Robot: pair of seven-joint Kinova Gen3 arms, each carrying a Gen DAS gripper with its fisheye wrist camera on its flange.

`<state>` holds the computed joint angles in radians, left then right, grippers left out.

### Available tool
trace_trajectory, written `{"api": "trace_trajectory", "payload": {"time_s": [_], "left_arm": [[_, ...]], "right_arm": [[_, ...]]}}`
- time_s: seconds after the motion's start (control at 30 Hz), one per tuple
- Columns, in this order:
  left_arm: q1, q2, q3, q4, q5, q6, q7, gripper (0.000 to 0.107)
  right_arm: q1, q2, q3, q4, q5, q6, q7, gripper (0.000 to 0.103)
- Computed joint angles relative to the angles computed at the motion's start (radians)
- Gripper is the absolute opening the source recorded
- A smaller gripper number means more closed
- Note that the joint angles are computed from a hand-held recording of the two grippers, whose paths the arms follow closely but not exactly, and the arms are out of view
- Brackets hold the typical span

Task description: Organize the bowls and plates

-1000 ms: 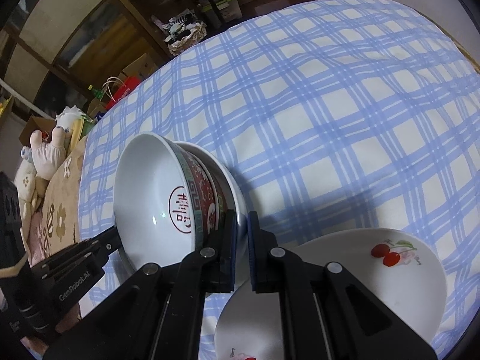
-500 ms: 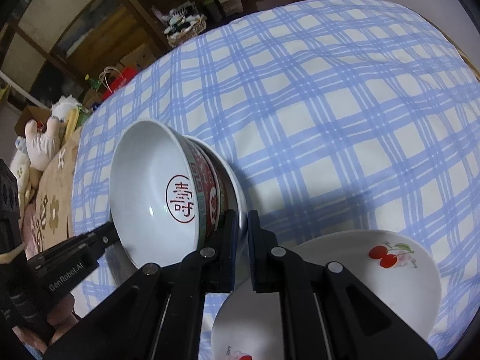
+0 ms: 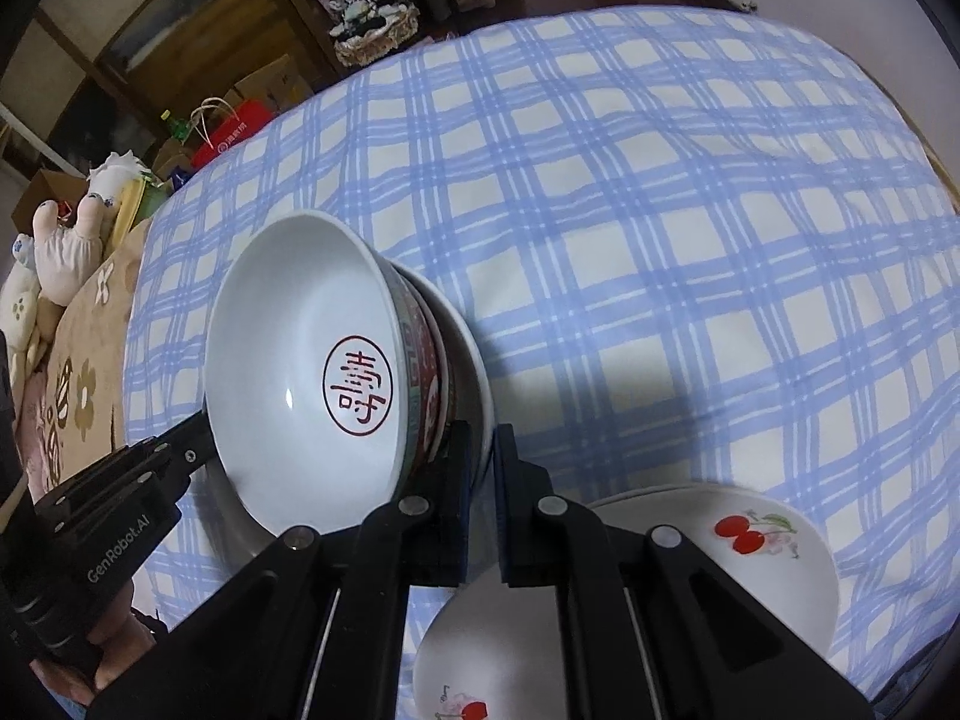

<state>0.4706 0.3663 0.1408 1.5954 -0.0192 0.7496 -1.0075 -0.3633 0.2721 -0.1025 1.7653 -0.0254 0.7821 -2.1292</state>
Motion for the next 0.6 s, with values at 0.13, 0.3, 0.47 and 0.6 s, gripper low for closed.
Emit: {"api": "trace_trajectory", "payload": {"time_s": [0.13, 0.3, 0.47, 0.6], "left_arm": [[-0.012, 0.01, 0.006, -0.011, 0.025, 0.006, -0.008, 0.006], [-0.02, -0.007, 0.006, 0.008, 0.033, -0.011, -0.016, 0.006], [-0.025, -0.022, 0.013, 0.015, 0.048, -0.019, -0.021, 0.006], [-0.005, -0.048, 0.012, 0.018, 0.031, -0.019, -0.005, 0.006]], "right_arm": [[-0.017, -0.014, 0.003, 0.008, 0.032, -0.015, -0.021, 0.008], [-0.013, -0.022, -0.001, -0.005, 0.036, 0.006, -0.006, 0.008], [-0.019, -0.04, 0.0, -0.016, 0.051, 0.03, -0.014, 0.008], [-0.016, -0.073, -0.002, -0.006, 0.056, 0.038, -0.021, 0.008]]}}
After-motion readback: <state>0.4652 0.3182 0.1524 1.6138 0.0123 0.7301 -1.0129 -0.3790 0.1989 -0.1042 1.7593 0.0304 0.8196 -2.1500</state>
